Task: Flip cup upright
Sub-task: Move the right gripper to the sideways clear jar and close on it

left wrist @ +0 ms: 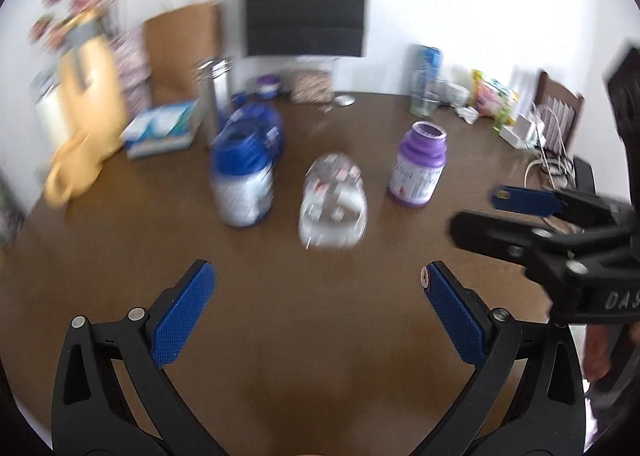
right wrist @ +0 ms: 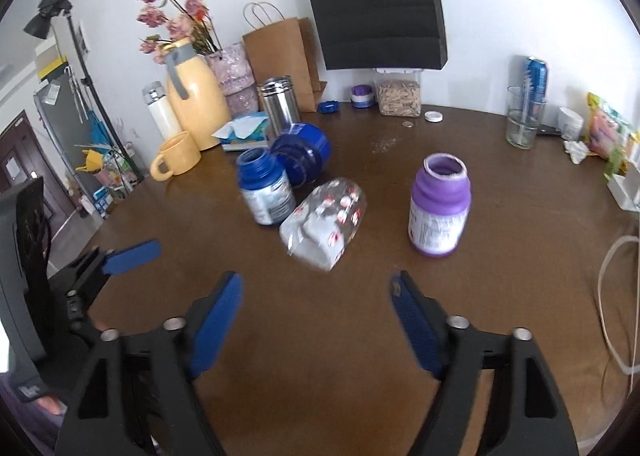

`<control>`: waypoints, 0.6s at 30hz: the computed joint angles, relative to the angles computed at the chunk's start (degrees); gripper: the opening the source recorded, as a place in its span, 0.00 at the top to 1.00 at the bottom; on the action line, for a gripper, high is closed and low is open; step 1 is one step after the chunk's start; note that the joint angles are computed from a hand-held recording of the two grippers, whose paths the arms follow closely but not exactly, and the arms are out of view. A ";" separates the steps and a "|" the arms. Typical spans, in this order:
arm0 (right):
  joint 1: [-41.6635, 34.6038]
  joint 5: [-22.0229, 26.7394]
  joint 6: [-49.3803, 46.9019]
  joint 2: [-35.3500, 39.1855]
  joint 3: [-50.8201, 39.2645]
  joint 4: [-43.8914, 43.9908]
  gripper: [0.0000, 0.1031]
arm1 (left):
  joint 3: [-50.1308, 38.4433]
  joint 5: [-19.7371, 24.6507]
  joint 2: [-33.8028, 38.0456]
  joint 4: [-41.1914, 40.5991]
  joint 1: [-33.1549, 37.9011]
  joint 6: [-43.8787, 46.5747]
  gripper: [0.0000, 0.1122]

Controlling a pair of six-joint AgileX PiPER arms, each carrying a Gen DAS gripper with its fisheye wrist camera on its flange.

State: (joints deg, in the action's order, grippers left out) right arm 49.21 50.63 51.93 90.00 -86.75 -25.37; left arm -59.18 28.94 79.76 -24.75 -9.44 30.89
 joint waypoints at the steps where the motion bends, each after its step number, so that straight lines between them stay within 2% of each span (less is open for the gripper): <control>1: -3.60 -1.07 -5.17 1.48 -1.75 5.21 0.42 | -2.02 -0.62 2.61 0.94 -0.93 0.20 0.10; 4: -11.64 -0.89 -17.89 6.77 -8.10 18.91 0.42 | -9.53 -0.73 11.19 3.29 -2.51 -0.47 0.20; 6: -15.44 2.01 -24.62 12.00 -14.60 25.44 0.42 | -16.38 1.92 17.46 5.09 -2.95 -2.02 0.28; 9: -18.42 7.97 -29.46 20.44 -25.62 30.15 0.42 | -25.10 6.55 24.68 8.00 -3.30 -5.29 0.37; 10: -18.77 9.76 -30.06 22.82 -28.72 30.81 0.42 | -27.10 7.57 26.38 8.55 -3.38 -6.12 0.44; 12: -19.37 13.14 -30.46 27.70 -35.08 31.44 0.42 | -28.18 7.25 27.60 6.92 -3.23 -6.10 0.54; 15: -21.12 15.96 -32.23 32.99 -41.24 36.10 0.42 | -29.45 5.37 28.93 8.53 -3.88 -8.00 0.54; 18: -22.52 16.31 -33.18 35.90 -44.60 40.40 0.42 | -30.90 5.73 29.95 10.05 -3.81 -13.73 0.54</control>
State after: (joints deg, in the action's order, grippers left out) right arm 26.69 66.94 18.74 125.90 -131.35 15.03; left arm -90.08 34.67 109.71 -14.70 -13.25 17.16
